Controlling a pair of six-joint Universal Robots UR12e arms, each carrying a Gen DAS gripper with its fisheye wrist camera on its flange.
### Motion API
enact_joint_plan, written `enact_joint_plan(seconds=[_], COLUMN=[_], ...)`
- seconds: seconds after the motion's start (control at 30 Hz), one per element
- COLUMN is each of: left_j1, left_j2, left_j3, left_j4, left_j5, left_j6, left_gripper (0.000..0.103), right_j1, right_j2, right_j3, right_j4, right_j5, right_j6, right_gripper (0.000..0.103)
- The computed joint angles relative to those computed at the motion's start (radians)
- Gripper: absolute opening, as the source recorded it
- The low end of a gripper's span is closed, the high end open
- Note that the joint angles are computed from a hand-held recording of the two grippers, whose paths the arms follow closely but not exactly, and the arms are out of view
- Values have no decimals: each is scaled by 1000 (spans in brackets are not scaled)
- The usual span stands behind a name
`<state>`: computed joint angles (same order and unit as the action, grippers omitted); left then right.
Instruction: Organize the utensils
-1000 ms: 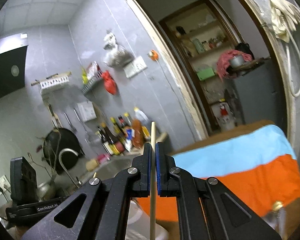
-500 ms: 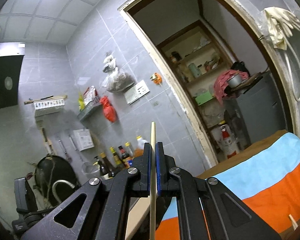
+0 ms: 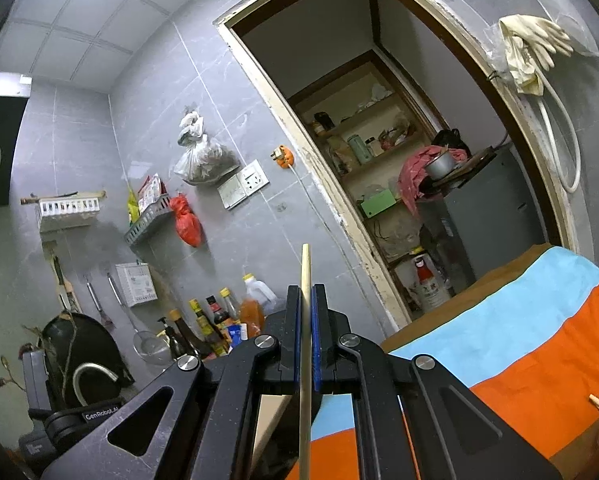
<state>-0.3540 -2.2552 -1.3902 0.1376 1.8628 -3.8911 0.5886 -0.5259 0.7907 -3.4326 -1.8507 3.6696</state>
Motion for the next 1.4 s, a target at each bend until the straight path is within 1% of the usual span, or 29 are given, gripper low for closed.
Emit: enact_joint_plan(seconds=[0.23,0.43,0.63,0.73,0.83,1.0,1.13,1.2,1.3,1.4], left_j1=[0,-4,-11,-16,-22,-23,-24,-23,-25,-30], left_j2=[-5,-8,-14,-13,-10,3,15,21,30,38], left_j3=[-2,-6,-5,-2,-4,-16,-28,-35,-45,-51], left_j4=[7,16,48,36,30,-8,-34,-44,-50,-49], left_j5=[-6,4,28,31,31,3,-6,-18,-27,-21], left_j6=[18,25,85,120,149,165,158,148,140,135], left_gripper=[5,5,5,5,5,5,5,8,17,29], right_j1=[7,9,9,11,10,9,5,3,-1,-5], right_j2=[7,4,0,-1,-4,-16,-36,-49,-66,-87], right_j3=[-8,3,10,16,22,42,77,100,126,162], right_j4=[15,18,2,-5,-6,13,25,30,34,26], right_j5=[-27,-26,-39,-51,-47,-27,-5,7,25,50], right_j6=[-31,-56,-78,-80,-83,-81,-73,-65,-58,-56], right_gripper=[4,4,4,4,4,4,5,5,7,15])
